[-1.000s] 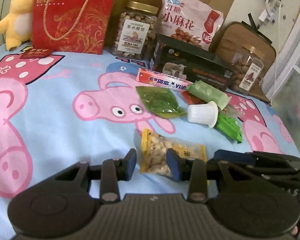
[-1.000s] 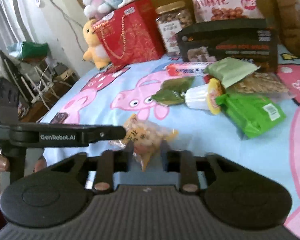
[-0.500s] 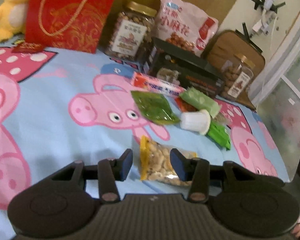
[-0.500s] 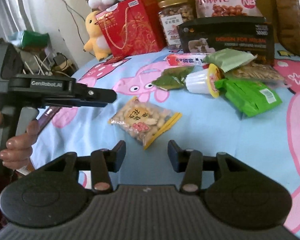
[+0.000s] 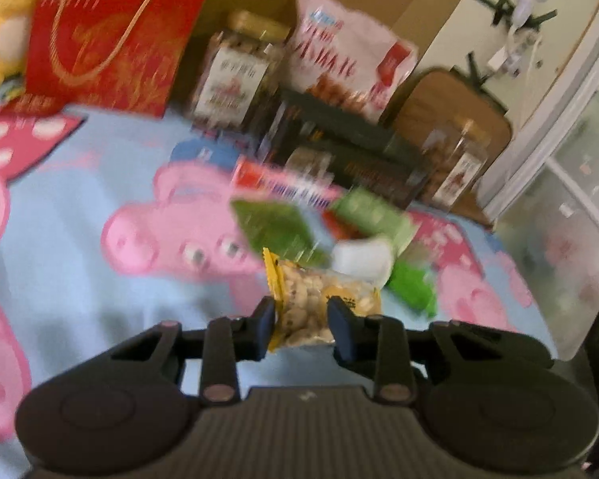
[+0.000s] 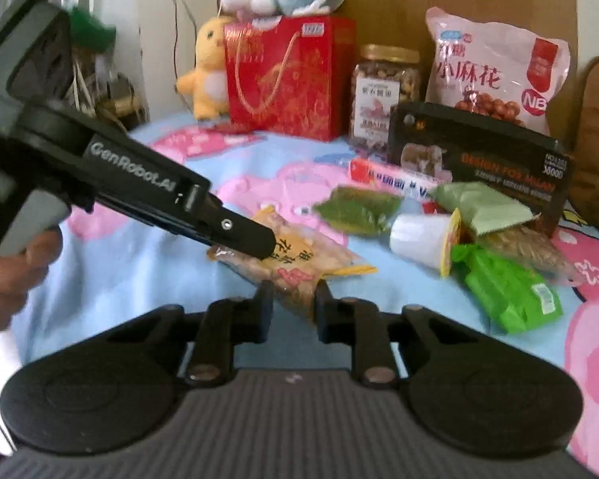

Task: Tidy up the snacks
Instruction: 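Lift the peanut bag into the tin box and open the left gripper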

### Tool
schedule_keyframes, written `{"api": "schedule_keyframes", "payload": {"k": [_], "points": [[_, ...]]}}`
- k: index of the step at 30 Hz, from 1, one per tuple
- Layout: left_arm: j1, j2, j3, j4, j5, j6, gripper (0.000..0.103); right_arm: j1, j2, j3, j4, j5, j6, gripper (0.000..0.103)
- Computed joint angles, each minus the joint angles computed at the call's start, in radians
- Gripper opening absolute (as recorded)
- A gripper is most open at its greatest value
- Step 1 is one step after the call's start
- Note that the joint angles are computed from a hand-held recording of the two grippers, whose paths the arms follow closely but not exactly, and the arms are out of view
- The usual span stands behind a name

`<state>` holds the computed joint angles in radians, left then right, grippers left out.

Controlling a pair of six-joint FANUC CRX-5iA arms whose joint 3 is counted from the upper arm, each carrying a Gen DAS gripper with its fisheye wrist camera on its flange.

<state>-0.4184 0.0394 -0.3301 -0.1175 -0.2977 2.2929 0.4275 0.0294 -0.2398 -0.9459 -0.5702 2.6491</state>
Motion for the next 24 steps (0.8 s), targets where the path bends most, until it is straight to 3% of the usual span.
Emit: {"api": "schedule_keyframes", "payload": {"k": [3, 8, 11, 15, 20, 22, 24], "points": [[-0.005, 0.026, 0.084, -0.052, -0.021, 0.004, 0.029, -0.032, -0.002, 0.031, -0.053, 0.006, 0.039, 0.024], [-0.001, 0.135, 0.26, -0.053, -0.04, -0.079, 0.029, -0.07, 0.034, 0.113, -0.106, 0.06, 0.11, 0.024], [0.011, 0.232, 0.374, 0.008, -0.039, -0.176, 0.03, -0.095, 0.087, 0.183, -0.108, 0.098, 0.119, 0.024], [0.03, 0.377, 0.537, 0.082, -0.074, -0.262, 0.031, -0.098, 0.188, 0.295, -0.004, 0.134, 0.017, 0.024], [0.034, 0.514, 0.715, 0.038, -0.179, -0.209, 0.033, -0.056, 0.294, 0.359, 0.216, 0.225, -0.19, 0.03], [0.036, 0.522, 0.724, 0.031, -0.188, -0.199, 0.033, -0.056, 0.306, 0.357, 0.255, 0.262, -0.248, 0.034], [0.044, 0.49, 0.658, 0.077, -0.132, -0.234, 0.033, -0.102, 0.299, 0.368, 0.125, 0.226, -0.159, 0.034]]}}
